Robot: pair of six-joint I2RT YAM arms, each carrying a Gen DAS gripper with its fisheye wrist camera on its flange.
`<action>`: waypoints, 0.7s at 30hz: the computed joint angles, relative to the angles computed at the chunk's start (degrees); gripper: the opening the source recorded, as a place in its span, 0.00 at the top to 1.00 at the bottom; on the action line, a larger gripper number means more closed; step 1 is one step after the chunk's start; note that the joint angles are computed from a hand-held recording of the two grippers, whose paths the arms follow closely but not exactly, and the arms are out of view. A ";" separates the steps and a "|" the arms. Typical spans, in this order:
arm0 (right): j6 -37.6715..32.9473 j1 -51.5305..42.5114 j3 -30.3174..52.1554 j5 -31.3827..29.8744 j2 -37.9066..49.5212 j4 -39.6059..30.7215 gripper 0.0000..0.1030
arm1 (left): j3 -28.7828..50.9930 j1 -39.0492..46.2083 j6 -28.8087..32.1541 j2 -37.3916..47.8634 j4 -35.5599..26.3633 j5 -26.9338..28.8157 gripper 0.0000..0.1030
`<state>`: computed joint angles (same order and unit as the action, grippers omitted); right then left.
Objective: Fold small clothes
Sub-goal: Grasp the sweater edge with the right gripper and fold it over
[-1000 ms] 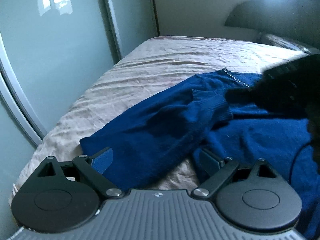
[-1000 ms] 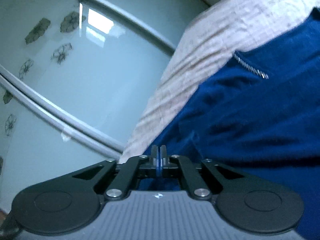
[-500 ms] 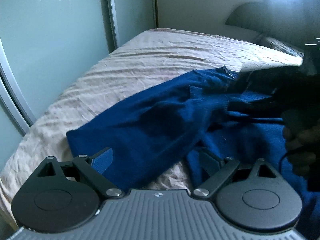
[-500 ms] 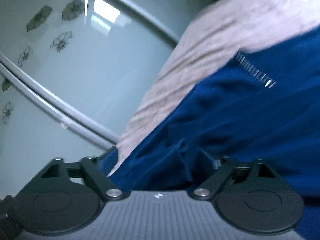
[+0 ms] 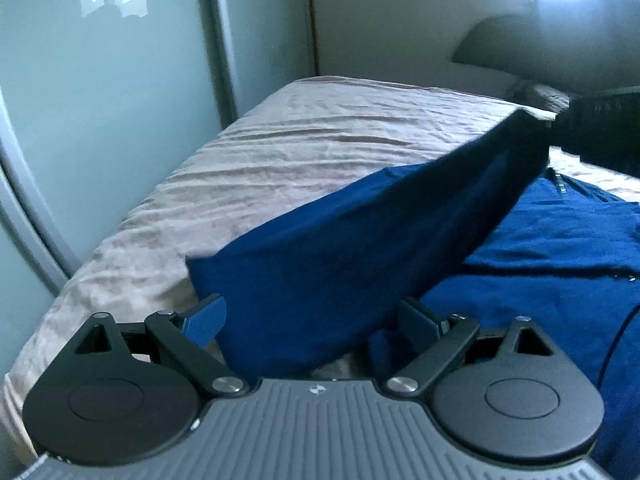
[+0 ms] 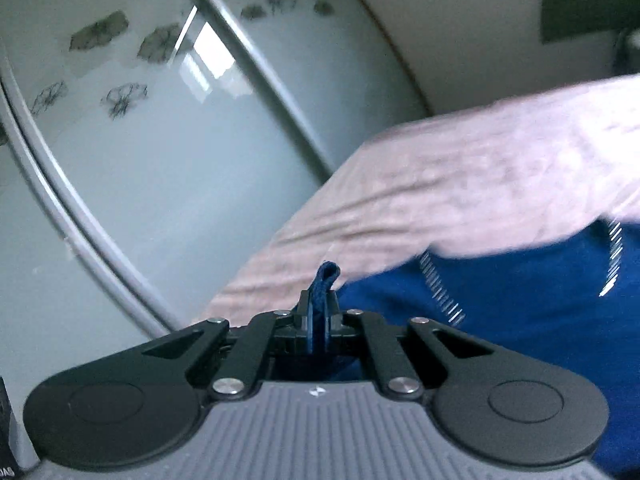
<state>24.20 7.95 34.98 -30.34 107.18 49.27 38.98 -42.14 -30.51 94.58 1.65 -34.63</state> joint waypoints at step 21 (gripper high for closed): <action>-11.58 -25.39 -6.55 5.79 -6.06 -2.38 0.95 | 5.82 2.24 -0.96 6.26 -0.30 6.11 0.08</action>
<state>12.62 -17.44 28.43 -24.55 101.13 46.88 44.80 -39.90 -31.47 100.85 1.35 -28.53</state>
